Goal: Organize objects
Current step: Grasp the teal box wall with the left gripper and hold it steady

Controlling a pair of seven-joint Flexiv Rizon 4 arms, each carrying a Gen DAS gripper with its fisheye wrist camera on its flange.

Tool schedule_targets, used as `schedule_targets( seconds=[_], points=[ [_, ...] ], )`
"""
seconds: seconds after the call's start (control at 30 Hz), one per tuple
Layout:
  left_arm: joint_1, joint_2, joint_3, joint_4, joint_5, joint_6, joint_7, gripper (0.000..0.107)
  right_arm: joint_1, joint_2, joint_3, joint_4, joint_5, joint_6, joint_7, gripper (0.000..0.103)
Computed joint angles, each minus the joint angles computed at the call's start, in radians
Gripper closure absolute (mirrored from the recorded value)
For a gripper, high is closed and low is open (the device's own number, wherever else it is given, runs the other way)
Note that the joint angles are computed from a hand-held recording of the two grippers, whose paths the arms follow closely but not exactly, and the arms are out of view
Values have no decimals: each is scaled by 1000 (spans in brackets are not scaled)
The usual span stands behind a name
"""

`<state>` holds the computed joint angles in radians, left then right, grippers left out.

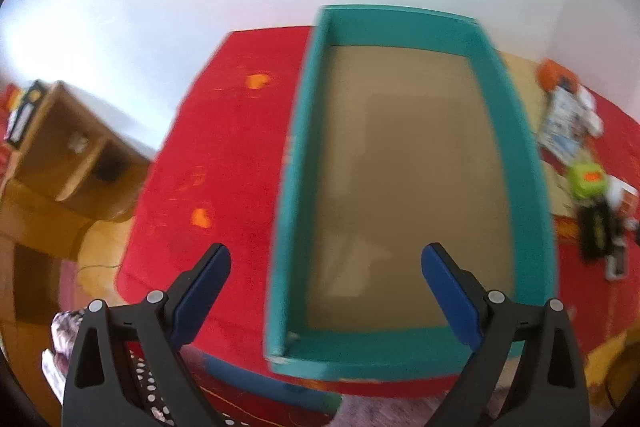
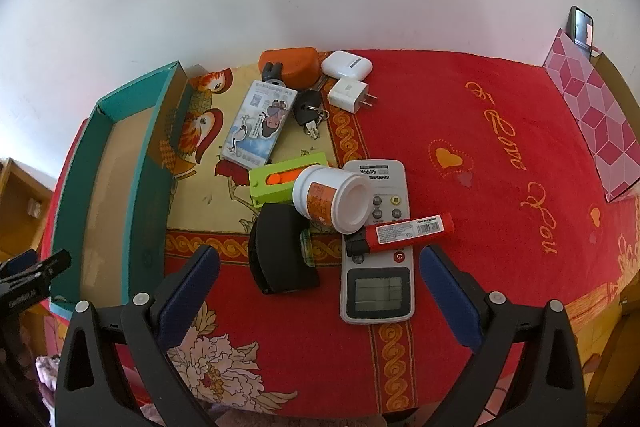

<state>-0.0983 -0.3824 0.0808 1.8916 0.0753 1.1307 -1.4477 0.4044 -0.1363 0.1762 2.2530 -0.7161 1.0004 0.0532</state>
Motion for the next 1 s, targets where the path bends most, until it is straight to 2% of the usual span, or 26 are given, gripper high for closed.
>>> schedule_targets(
  seconds=[0.13, 0.27, 0.3, 0.37, 0.4, 0.43, 0.47, 0.53, 0.6, 0.7, 0.8, 0.9, 1.0],
  points=[
    [-15, -31, 40, -29, 54, -3, -58, 12, 2, -4, 1, -4, 0, -1, -8, 1],
    [11, -53, 28, -40, 24, -52, -61, 17, 4, -3, 2, -6, 6, -12, -11, 1],
    [15, -60, 30, -46, 17, -82, -66, 21, 5, -3, 3, -7, 10, -16, -10, 1],
    [13, -79, 40, -76, 23, -159, -86, 34, 4, 1, 3, -3, 13, -18, -7, 1],
    [34, -81, 23, -68, -3, -156, -70, 37, 3, 3, 3, -1, 13, -20, -3, 1],
    [50, -77, 9, -53, -26, -132, -56, 47, 3, 6, 4, 2, 12, -23, -1, 1],
    [62, -80, -4, -53, -43, -135, -32, 51, 2, 9, 4, 4, 12, -26, 1, 1],
    [88, -79, -38, -42, -90, -125, 34, 75, 1, 14, 7, 8, 16, -33, 4, 1],
    [92, -77, -58, -36, -113, -122, 95, 89, -3, 16, 8, 13, 22, -30, 7, 1],
    [64, -77, -48, -27, -73, -70, 154, 90, -4, 20, 10, 17, 25, -36, 12, 1],
    [79, -63, -79, 12, -106, -32, 256, 92, -3, 24, 14, 18, 30, -52, 16, 1],
    [65, -66, -65, 23, -105, 4, 286, 92, -1, 26, 20, 18, 46, -69, 11, 1],
    [75, -64, -73, 22, -134, -13, 335, 93, 2, 27, 24, 15, 61, -82, 0, 1]
  ],
)
